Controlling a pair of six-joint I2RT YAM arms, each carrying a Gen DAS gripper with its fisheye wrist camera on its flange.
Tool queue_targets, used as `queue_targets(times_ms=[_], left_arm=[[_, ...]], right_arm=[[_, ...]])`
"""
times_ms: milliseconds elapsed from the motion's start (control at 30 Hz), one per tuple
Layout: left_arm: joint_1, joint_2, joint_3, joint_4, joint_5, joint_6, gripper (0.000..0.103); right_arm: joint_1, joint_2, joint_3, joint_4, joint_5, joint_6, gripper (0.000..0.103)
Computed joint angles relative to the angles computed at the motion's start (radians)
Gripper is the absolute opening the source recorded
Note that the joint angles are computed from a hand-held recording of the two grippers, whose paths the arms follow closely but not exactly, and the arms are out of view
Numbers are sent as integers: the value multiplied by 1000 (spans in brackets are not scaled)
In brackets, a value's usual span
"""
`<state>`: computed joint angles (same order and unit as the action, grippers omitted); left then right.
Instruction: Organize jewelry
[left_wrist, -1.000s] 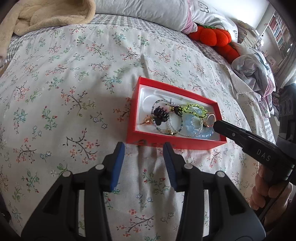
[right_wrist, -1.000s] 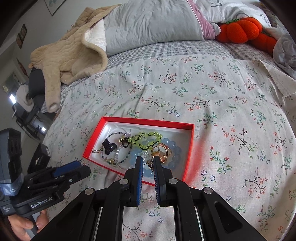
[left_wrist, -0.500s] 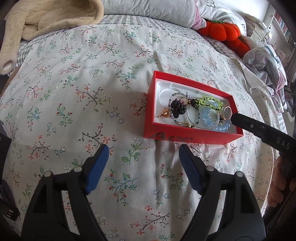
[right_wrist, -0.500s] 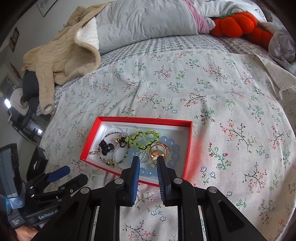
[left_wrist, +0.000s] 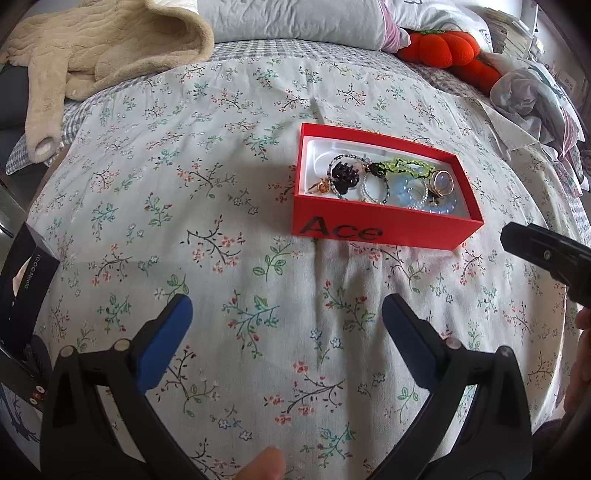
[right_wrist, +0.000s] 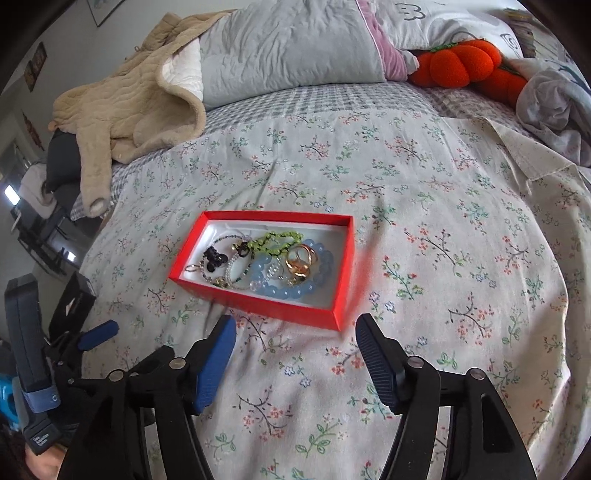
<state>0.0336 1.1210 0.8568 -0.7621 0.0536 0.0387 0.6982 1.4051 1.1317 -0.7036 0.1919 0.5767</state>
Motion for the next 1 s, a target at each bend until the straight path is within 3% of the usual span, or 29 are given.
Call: queue_targets(times_ms=[100,300,1000], left_arm=[[7,-37,-14,-19,9,-14,102],[21,-88,-32,-49,9,-16,102],[34,-106,-39,-51,5,1,102]], right_arm=[[32,-22,-22,-36,62,36,88],[104,-35,-50,-66,166,75,93],[164,51,-20,-74,174,104,93]])
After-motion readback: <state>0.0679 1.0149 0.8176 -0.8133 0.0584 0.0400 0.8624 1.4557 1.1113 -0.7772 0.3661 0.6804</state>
